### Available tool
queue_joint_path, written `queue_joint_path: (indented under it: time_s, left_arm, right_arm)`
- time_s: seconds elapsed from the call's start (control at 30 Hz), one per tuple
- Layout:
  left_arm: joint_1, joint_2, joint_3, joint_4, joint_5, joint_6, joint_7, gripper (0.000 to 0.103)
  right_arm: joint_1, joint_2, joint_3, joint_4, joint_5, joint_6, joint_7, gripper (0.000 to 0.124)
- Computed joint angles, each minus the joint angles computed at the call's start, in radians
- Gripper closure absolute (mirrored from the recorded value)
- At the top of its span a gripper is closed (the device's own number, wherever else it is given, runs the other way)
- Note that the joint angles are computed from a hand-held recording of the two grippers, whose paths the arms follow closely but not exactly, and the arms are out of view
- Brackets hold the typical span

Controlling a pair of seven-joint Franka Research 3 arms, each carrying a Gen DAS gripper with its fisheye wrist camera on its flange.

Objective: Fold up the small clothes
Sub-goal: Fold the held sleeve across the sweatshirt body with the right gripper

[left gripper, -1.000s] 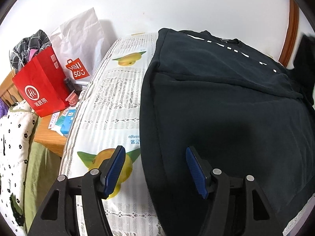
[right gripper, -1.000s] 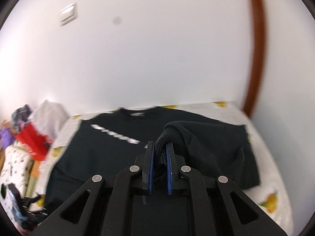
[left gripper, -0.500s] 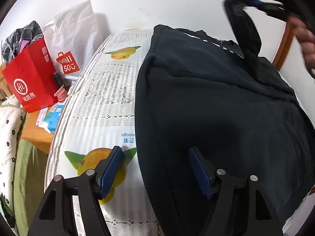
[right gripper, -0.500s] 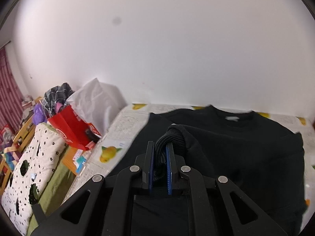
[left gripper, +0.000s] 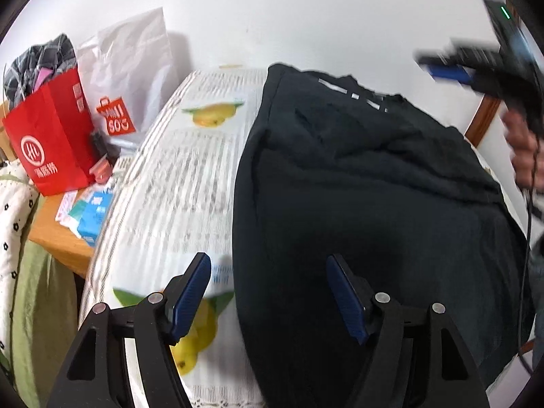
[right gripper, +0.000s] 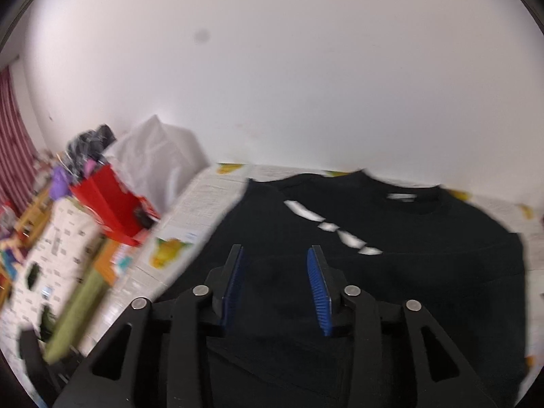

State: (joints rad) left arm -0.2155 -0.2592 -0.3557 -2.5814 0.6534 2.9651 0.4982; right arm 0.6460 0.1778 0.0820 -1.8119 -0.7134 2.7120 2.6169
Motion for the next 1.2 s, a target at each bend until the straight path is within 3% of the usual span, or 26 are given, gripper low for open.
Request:
queue_joint_path:
  time_s: [0.17,0.3,0.43,0.67,0.83,1.2]
  left_arm:
    - [0.007,0.036,-0.013,0.064,0.032,-0.022,-0.010,0.035]
    - [0.011,0.074,-0.032,0.137,0.119,-0.088,-0.073,0.035]
    - [-0.027,0.118,-0.006,0.198,0.134,-0.130,-0.085,0.035]
    - [-0.096,0.226,0.019,0.328,0.174,-0.218,-0.098,0.037]
    - [-0.148,0.310,0.045,0.419,0.192,-0.281,-0.061,0.043]
    - [-0.231,0.462,0.097,0.588,0.206,-0.375,0.007,0.054]
  right_arm:
    - [-0.050,-0.192,0.011,-0.231,-0.066,-0.090,0.078,0.085]
    - [-0.117,-0.339,0.044,-0.415,-0.079,-0.168,0.130,0.085]
    - [-0.174,-0.443,0.064,-0.563,-0.024,-0.226,0.114,0.086]
    - [-0.288,-0.464,0.087,-0.687,0.017,-0.079,0.118,0.103]
    - [-0.377,-0.436,0.145,-0.696,-0.005,0.000,0.154,0.103]
    - [-0.430,-0.426,0.208,-0.686,-0.107,-0.017,0.225,0.102]
